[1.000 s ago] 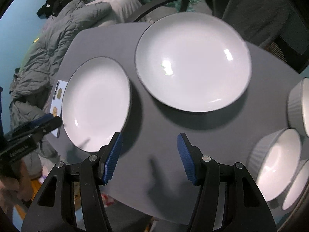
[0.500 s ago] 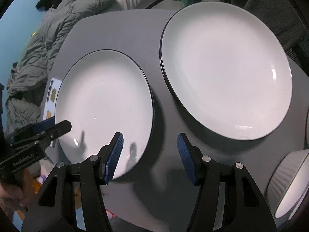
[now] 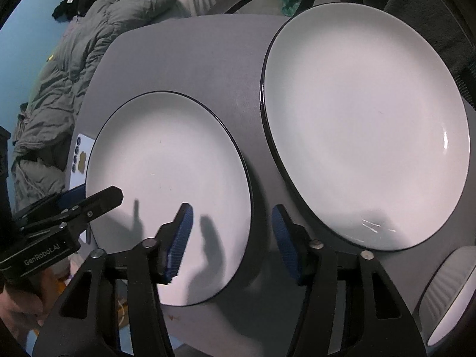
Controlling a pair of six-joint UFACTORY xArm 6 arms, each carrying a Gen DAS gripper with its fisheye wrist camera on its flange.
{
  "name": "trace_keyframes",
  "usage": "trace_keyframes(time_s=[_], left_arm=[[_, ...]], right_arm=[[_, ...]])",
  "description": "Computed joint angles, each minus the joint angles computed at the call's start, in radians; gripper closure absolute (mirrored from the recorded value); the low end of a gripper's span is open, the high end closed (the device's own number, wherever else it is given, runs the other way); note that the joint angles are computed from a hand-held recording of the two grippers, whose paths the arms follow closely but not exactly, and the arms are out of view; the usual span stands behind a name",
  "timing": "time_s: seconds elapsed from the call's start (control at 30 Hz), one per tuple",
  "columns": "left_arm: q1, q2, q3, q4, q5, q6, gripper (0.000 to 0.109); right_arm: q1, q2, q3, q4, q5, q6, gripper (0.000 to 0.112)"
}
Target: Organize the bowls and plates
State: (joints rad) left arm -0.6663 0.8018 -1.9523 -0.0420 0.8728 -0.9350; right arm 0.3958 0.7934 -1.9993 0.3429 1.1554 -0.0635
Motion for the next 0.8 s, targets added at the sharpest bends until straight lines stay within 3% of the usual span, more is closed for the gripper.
trace_keyframes(time_s=[0.1, 0.13, 0.27, 0.37, 0.57, 0.8], left_arm=[[0.005, -0.001, 0.006, -0.001, 0.013, -0.010, 0.075], [0.007, -0.010, 0.022, -0.002, 0.007, -0.013, 0.079], [0.015, -0.043, 0.085, -0.021, -0.034, -0.012, 0.092], [0.020, -0.066, 0.131, -0.059, -0.069, 0.015, 0.093], [-0.002, -0.050, 0.097, -0.068, -0.029, 0.030, 0.093], [-0.060, 0.000, 0.011, -0.110, 0.025, 0.046, 0.093]], right_arm=[[0.006, 0.019, -0.028, -0.010, 0.021, 0.004, 0.072], [0.008, 0.024, -0.036, -0.007, 0.022, -0.002, 0.081], [0.010, 0.043, -0.070, -0.024, 0.052, 0.008, 0.089], [0.002, 0.054, -0.091, -0.013, 0.074, 0.011, 0.092], [0.002, 0.028, -0.053, -0.019, 0.085, 0.010, 0.093], [-0.028, -0.103, 0.152, -0.020, 0.036, -0.015, 0.093]])
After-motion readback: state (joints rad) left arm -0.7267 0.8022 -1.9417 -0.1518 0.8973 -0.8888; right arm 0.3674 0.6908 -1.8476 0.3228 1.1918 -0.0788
